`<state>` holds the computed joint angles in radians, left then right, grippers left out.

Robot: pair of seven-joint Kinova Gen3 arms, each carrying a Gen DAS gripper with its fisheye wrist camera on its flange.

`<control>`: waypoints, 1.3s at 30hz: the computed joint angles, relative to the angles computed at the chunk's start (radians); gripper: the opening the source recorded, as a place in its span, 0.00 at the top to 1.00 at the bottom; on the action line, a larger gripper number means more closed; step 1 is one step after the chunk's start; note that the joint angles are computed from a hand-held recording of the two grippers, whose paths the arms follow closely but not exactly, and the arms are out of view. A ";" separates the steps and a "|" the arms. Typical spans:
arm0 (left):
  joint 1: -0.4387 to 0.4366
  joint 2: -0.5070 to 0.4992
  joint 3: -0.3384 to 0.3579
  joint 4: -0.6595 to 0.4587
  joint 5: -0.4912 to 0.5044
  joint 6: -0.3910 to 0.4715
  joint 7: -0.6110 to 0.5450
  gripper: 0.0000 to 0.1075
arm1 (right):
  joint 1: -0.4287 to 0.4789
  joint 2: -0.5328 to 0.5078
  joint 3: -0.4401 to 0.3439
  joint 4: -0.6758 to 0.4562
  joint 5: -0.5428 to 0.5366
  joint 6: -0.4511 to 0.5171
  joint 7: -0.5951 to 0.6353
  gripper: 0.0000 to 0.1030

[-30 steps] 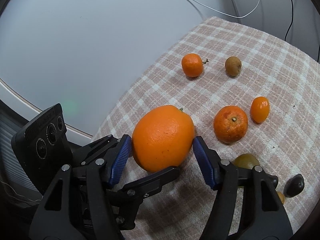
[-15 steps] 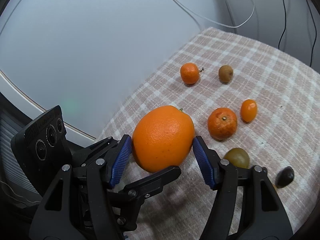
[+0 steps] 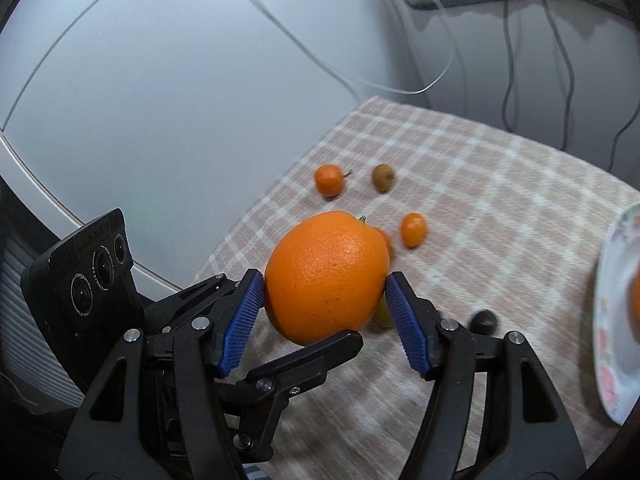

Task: Organize fruits
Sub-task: 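Carry the second large orange with the right gripper beside the first on the plate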

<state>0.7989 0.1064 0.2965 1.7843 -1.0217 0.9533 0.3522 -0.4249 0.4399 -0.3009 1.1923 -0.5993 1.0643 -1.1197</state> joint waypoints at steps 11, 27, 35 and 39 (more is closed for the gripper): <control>0.019 0.104 -0.057 -0.161 0.001 -0.093 -0.156 0.41 | 0.114 -0.091 0.039 0.086 -0.041 -0.037 0.048 0.35; 0.031 0.293 -0.145 -0.449 0.235 -0.244 -0.551 0.41 | 0.271 -0.142 0.114 0.162 -0.076 -0.059 0.067 0.35; 0.032 0.381 -0.164 -0.589 0.370 -0.250 -0.744 0.40 | 0.321 -0.148 0.135 0.176 -0.073 -0.069 0.063 0.35; 0.031 0.418 -0.179 -0.653 0.436 -0.240 -0.830 0.40 | 0.341 -0.139 0.140 0.174 -0.076 -0.074 0.058 0.35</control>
